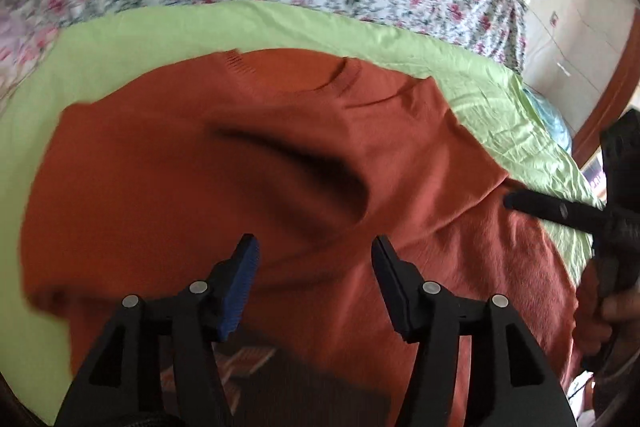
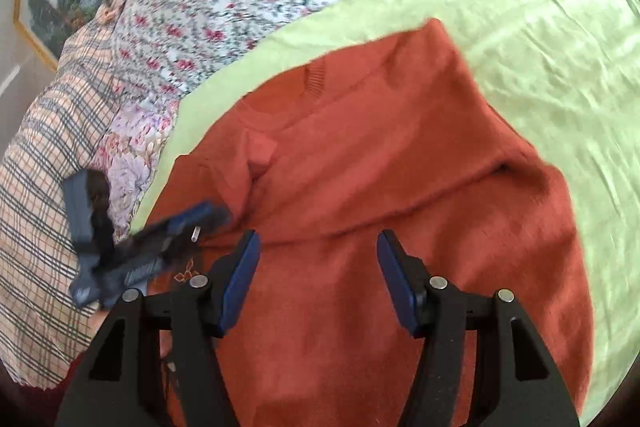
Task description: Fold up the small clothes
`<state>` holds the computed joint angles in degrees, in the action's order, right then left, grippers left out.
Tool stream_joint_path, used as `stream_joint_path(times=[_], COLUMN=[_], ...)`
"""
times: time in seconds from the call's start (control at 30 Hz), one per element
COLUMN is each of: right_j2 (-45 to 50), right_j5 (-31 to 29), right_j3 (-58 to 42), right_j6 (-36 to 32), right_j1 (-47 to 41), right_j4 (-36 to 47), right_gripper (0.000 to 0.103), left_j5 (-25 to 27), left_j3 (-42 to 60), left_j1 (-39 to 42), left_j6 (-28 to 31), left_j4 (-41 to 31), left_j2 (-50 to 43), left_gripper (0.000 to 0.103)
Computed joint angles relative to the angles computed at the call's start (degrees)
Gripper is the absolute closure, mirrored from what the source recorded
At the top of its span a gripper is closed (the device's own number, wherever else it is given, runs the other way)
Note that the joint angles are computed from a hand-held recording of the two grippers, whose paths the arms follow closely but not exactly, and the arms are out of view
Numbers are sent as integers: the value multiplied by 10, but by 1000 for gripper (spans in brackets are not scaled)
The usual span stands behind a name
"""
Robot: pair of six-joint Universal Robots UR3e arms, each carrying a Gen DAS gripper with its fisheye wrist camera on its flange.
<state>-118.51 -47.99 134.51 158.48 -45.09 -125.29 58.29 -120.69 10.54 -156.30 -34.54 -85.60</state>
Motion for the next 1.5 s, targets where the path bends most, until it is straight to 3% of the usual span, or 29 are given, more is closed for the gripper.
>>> stream_joint_path(times=[0.13, 0.23, 0.33, 0.47, 0.53, 0.57, 0.63, 0.73, 0.87, 0.9, 0.97, 1.03, 1.17, 1.37, 1.4, 1.43, 1.47, 1.5], right_j2=[165, 265, 349, 482, 521, 518, 483, 385, 302, 300, 296, 287, 297, 368, 370, 368, 358, 337], right_j5=[-62, -128, -217, -384, -425, -416, -369, -278, -146, -140, -132, -115, -143, -219, -225, -228, -228, -205], right_j3=[-83, -169, -243, -353, -375, -369, -334, -212, -75, -68, -47, -30, -25, -113, -119, -121, -120, -100], right_j6=[91, 119, 111, 69, 63, 70, 102, 175, 208, 199, 189, 186, 223, 191, 179, 177, 187, 211], right_j1=[144, 245, 341, 453, 461, 445, 403, 296, 122, 107, 78, 58, 78, 175, 182, 182, 174, 144], right_j4=[-177, -246, -294, -319, -330, -331, -337, -389, -360, -340, -334, -345, -417, -430, -431, -433, -428, -437], right_gripper=[41, 41, 41, 41, 44, 65, 88, 94, 90, 87, 69, 66, 49, 48, 50, 80, 97, 97], left_j5=[-8, -6, 5, 46, 59, 71, 90, 115, 132, 128, 120, 102, 70, 84, 80, 77, 73, 70], left_j3=[-86, -115, -99, -58, -32, -21, -4, 1, -6, -11, -19, -30, -48, -44, -48, -50, -52, -52], left_j1=[128, 225, 274, 244, 215, 200, 180, 152, 138, 141, 148, 163, 188, 176, 179, 181, 184, 185], left_j6=[48, 59, 52, 13, -10, -24, -43, -70, -86, -89, -94, -104, -114, -117, -116, -117, -116, -115], left_j4=[-66, -93, -86, -15, 12, 30, 46, 80, 111, 115, 121, 125, 130, 142, 144, 145, 146, 146], left_j2=[134, 181, 135, 39, -6, -26, -52, -73, -80, -79, -75, -69, -60, -67, -65, -65, -65, -65], left_gripper=[43, 43, 43, 44, 44, 44, 44, 44, 42, 42, 42, 42, 42, 42, 42, 42, 42, 41])
